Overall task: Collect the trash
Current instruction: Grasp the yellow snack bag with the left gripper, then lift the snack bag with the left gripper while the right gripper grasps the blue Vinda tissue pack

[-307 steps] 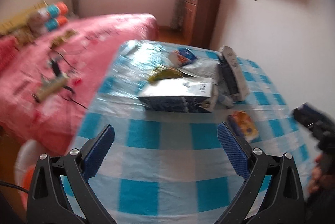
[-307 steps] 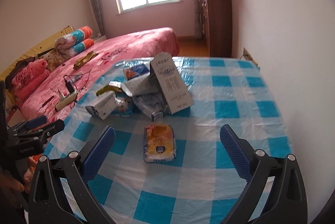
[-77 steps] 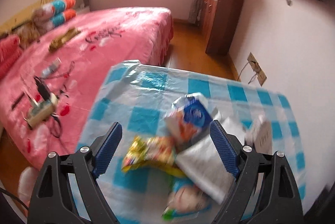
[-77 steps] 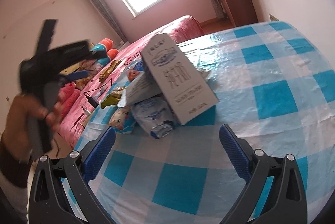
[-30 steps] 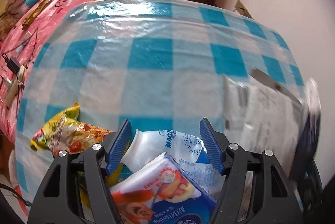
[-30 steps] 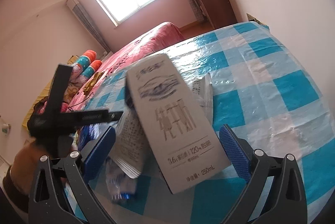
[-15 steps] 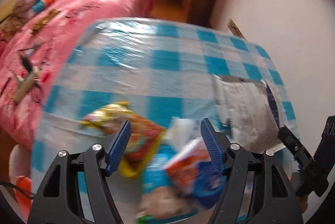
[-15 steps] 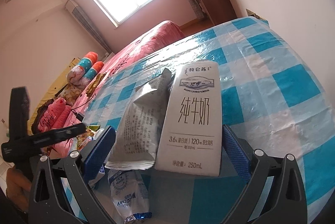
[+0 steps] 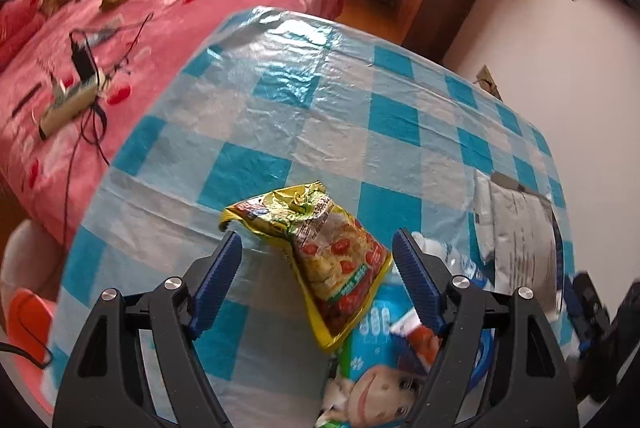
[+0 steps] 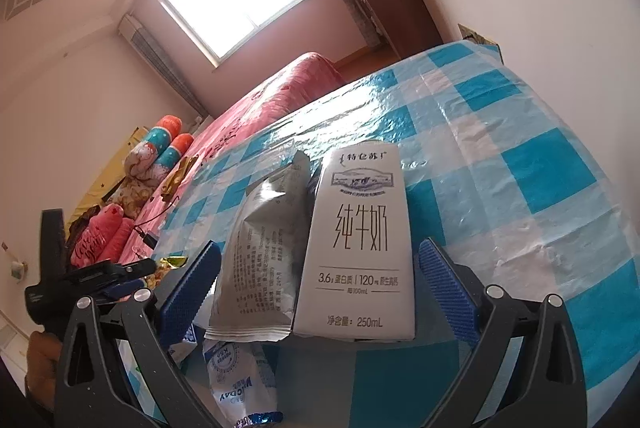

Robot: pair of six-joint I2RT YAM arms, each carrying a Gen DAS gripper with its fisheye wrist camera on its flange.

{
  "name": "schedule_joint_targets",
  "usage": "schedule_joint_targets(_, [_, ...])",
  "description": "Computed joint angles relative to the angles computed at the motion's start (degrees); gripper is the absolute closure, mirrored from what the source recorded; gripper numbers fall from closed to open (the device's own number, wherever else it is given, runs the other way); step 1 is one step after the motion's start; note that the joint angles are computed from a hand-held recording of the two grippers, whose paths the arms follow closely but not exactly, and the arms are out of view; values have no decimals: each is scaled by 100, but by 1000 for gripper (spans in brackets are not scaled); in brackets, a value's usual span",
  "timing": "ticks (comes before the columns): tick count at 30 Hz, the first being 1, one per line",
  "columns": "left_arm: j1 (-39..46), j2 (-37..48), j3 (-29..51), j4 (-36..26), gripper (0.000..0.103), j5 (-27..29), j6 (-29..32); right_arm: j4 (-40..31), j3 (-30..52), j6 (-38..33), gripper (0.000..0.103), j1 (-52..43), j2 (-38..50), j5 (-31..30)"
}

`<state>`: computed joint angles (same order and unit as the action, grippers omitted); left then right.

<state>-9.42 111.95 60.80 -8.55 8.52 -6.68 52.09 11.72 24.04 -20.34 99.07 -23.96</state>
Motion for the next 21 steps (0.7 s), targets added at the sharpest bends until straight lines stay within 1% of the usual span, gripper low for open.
schedule_joint_targets(3, [-33, 210, 159, -25, 25, 17, -242, 41, -19, 7, 5, -9, 8, -1])
schedule_joint_targets(5, [-87, 383, 313, -70, 25, -109, -304, 91, -47, 18, 5, -36, -21, 5])
schedule_joint_targets(6, [-99, 474, 396, -133, 27, -124, -335, 141, -82, 24, 5, -51, -51, 11])
schedule_joint_targets(7, [-99, 540, 456, -182, 32, -104, -370, 171, -108, 37, 5, -46, -82, 20])
schedule_joint_targets(8, [-92, 621, 521, -233, 34, -65, -418, 206, -122, 41, 5, -54, -91, 5])
schedule_joint_targets(12, [-155, 651, 494, -126, 38, -129, -466, 220, -163, -14, 5, 40, -193, 65])
schedule_joint_targets(14, [-165, 637, 456, -76, 40, -125, -470, 189, -148, -41, 5, 71, -198, 68])
schedule_joint_targets(16, [-177, 596, 374, 8, 46, -103, -476, 189, -139, -42, 5, 88, -200, 60])
schedule_joint_targets(21, [-189, 508, 199, 207, 52, -18, -506, 162, -164, -75, 5, 127, -272, 53])
